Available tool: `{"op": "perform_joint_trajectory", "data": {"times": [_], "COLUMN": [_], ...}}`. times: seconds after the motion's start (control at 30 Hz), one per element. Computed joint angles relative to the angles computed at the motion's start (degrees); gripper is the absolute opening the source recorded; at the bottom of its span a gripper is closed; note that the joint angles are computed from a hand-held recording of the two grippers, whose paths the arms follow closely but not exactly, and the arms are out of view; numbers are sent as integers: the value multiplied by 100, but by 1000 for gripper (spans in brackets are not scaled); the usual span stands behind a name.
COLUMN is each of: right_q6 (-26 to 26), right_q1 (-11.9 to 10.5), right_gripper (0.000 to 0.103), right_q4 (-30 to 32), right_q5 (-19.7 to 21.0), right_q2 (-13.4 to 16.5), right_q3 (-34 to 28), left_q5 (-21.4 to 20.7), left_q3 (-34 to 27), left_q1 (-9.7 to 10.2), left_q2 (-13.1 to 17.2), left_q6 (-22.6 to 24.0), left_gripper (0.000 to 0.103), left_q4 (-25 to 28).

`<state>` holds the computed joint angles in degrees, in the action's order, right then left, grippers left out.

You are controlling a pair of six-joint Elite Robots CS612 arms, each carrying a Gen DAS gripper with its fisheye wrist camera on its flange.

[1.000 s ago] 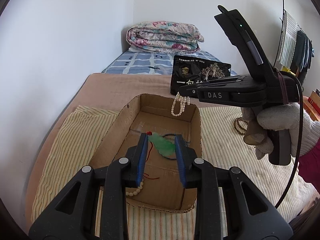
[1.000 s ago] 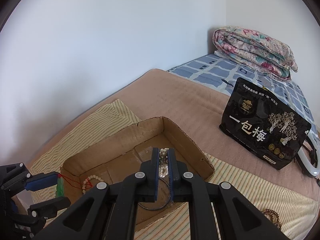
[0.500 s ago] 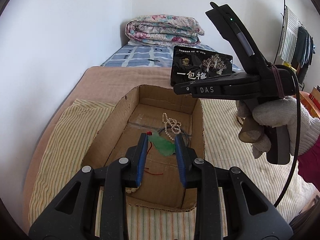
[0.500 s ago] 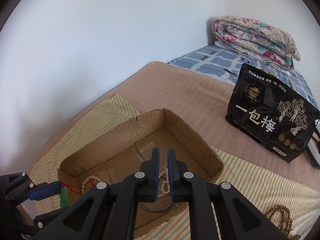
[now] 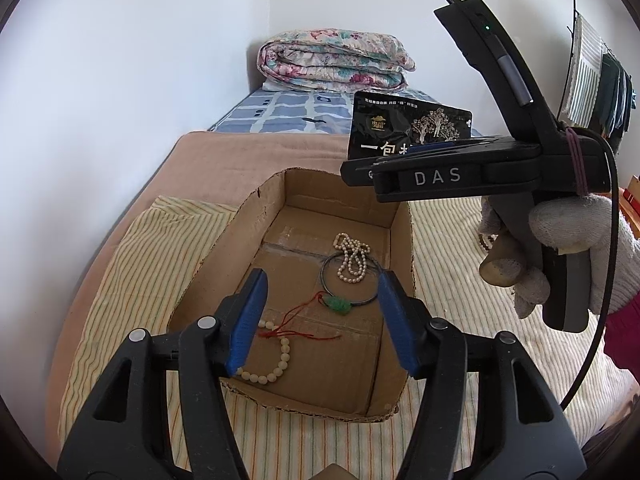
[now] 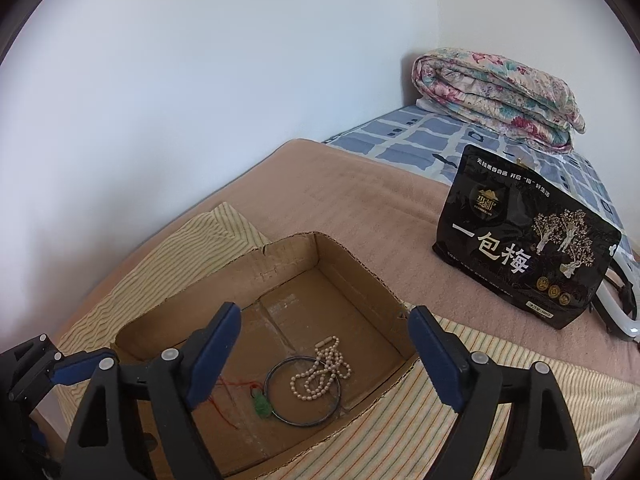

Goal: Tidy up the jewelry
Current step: 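Open both tools to drop the pendant and pearl necklace into the box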

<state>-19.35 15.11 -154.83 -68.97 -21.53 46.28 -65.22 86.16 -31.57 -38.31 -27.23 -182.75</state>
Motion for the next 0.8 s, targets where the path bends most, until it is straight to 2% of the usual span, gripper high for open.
{"op": "perform_joint_trajectory", "data": {"times": [0.17, 0.43, 0.67, 0.8], "right_q6": [-29, 17, 120, 196], "right_q1": [-3, -29, -99, -167], "right_gripper": [96, 100, 103, 103], "right_q4": [-136, -409, -829, -1186], "right_q5": [-44, -124, -276, -507], "right_q2": [-83, -255, -522, -716], "right_q3": [138, 426, 894, 1270], "left_q5": [20, 99, 143, 153], "left_q3": [16, 83, 123, 135], "left_q1": [-19, -71, -142, -189], "left_q2": [-25, -94, -161, -186], "left_q6": [29, 97, 162, 193], "left_gripper": [59, 59, 59, 59], "left_q4": [-14, -108, -189, -256]}}
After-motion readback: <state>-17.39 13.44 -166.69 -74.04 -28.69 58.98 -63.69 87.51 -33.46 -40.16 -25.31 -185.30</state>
